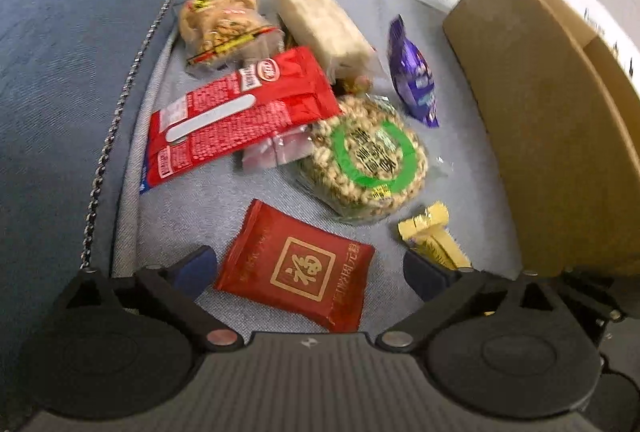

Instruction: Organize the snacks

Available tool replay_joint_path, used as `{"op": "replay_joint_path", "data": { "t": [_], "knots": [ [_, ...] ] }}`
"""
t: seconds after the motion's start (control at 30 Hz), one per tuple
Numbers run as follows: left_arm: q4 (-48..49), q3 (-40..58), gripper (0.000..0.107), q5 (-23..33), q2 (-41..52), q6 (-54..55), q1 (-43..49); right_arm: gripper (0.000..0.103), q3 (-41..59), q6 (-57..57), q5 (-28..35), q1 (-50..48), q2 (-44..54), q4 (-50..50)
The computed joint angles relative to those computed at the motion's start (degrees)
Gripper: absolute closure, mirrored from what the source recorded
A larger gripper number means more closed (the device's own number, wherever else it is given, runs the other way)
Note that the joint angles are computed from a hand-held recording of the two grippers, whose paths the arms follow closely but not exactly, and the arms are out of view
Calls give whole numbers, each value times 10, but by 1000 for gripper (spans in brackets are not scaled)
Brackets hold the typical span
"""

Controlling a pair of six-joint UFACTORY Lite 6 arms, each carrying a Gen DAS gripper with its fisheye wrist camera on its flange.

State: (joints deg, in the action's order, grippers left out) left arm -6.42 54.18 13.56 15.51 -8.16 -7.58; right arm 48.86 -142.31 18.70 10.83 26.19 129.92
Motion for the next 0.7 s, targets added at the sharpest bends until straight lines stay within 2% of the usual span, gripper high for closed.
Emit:
{"op": "replay_joint_path", "data": {
  "t": [0.17, 0.27, 0.33, 0.4, 0.43, 0.53, 0.7],
  "knots": [
    [204, 20, 6, 18, 24, -197, -40, 64, -4, -44, -1, 5, 0, 37],
    [326, 28, 13, 35, 34, -321, -66, 67, -9, -75, -1, 7, -3, 65],
    [397, 20, 23, 37, 27, -391, -81, 80, -13, -114, -1, 9, -4, 101],
    [448, 12, 31, 39, 18, -449, -98, 86, -16, -139, 2, 10, -6, 120],
    [465, 8, 35, 40, 13, -470, -102, 89, -18, -149, 2, 10, -7, 128],
    [459, -13, 41, 35, -12, -475, -98, 90, -30, -179, 8, 10, -16, 161],
    [459, -72, 43, -11, -83, -488, -72, 90, -62, -168, 33, -2, -54, 154]
  ]
}}
